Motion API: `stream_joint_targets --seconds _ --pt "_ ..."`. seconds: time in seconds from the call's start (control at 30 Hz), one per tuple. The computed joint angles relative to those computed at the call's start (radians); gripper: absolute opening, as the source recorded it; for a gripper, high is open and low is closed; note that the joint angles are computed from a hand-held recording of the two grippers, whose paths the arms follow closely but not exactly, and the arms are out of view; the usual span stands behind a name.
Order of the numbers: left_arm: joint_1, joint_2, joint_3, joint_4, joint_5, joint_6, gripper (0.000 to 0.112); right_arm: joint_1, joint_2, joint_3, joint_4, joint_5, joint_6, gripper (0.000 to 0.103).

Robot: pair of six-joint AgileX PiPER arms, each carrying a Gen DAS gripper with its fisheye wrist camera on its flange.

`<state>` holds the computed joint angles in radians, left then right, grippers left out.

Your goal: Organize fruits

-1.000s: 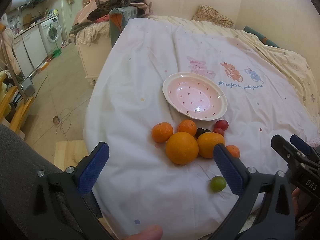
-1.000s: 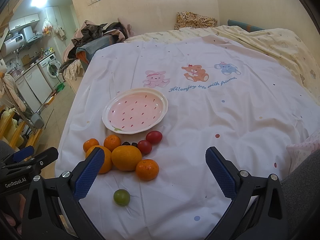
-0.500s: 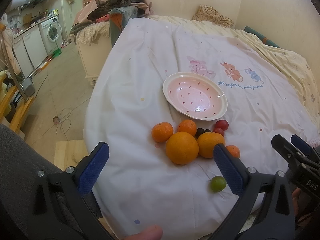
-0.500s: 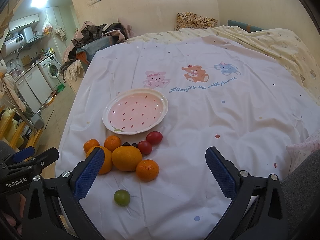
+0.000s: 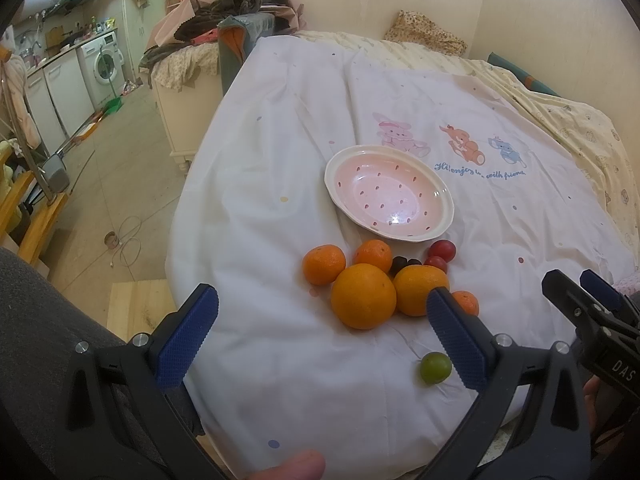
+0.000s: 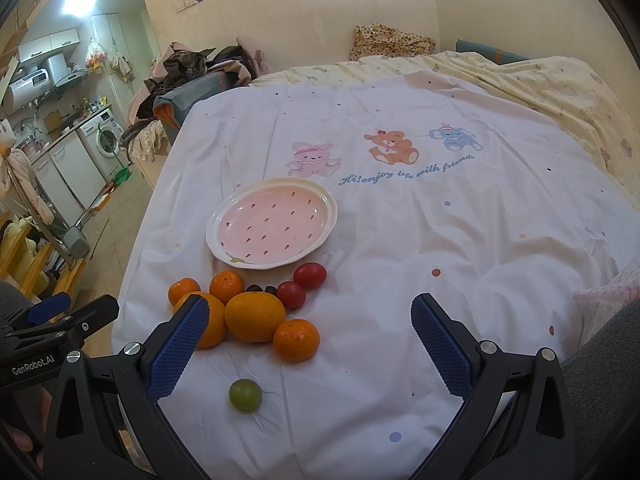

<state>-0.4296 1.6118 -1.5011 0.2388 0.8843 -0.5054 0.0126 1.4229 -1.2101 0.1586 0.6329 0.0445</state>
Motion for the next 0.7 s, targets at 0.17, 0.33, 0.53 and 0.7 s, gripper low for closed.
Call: stream_joint_targets --seconds 0.17,0.33,0.53,0.7 --pt "-0.001 0.000 0.001 0.002 0.000 -0.002 0.103 0.001 0.001 0.000 0.001 0.002 0.001 0.103" --pt "0.005 -0.014 0.035 0.010 -0.018 -0.008 0.103 0.008 0.004 -0.001 0.001 0.005 0.002 0.103" --pt "0.006 0.004 0.012 0.015 0.012 -0.026 0.103 -0.131 0.147 -0.165 0.260 0.253 -0.158 0.103" --pt "0.015 0.019 -0.011 -0.003 0.043 -0.029 0.103 -0.133 0.384 -0.444 0.208 0.530 -0.196 0.103"
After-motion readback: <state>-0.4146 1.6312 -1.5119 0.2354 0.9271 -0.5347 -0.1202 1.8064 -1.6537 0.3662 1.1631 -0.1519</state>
